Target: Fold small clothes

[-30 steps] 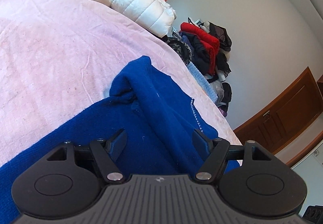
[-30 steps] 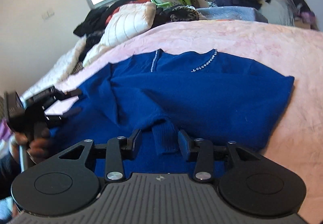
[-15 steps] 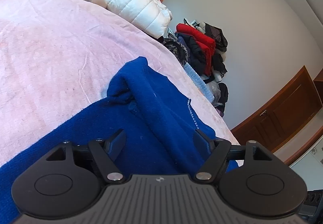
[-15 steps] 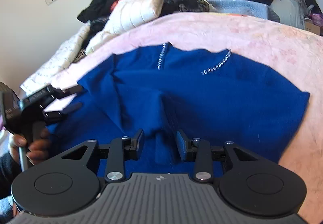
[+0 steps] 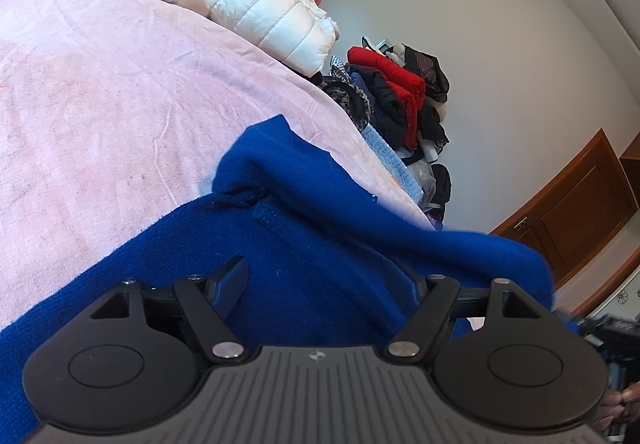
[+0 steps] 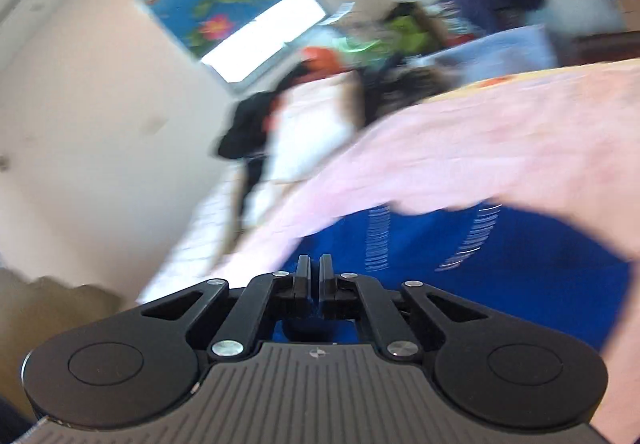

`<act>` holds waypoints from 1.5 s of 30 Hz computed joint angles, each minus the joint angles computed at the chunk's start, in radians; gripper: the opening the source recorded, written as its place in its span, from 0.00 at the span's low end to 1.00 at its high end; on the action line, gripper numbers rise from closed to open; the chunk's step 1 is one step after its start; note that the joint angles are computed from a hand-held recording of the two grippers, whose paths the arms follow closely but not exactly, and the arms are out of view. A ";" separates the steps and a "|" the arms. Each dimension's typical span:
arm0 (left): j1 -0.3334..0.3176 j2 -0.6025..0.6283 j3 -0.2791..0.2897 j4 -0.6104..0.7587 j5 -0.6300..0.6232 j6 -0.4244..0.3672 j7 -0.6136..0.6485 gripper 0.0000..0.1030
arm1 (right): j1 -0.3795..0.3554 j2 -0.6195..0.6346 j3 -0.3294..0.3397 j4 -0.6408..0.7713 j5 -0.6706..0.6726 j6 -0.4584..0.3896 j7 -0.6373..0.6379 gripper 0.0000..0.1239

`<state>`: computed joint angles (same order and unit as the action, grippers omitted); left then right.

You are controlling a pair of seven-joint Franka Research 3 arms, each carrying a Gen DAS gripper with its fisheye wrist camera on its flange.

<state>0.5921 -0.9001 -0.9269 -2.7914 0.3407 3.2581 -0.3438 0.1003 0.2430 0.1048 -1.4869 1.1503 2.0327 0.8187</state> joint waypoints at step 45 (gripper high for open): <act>-0.221 0.500 0.400 0.154 -0.346 0.050 0.258 0.39 | 0.032 0.021 -0.004 -0.145 -0.166 0.161 0.242 0.10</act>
<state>0.3706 -0.4000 -0.5268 -2.6373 -0.0055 3.3077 -0.0861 0.1321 0.2639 0.1010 -1.6321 0.9841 2.1939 1.0608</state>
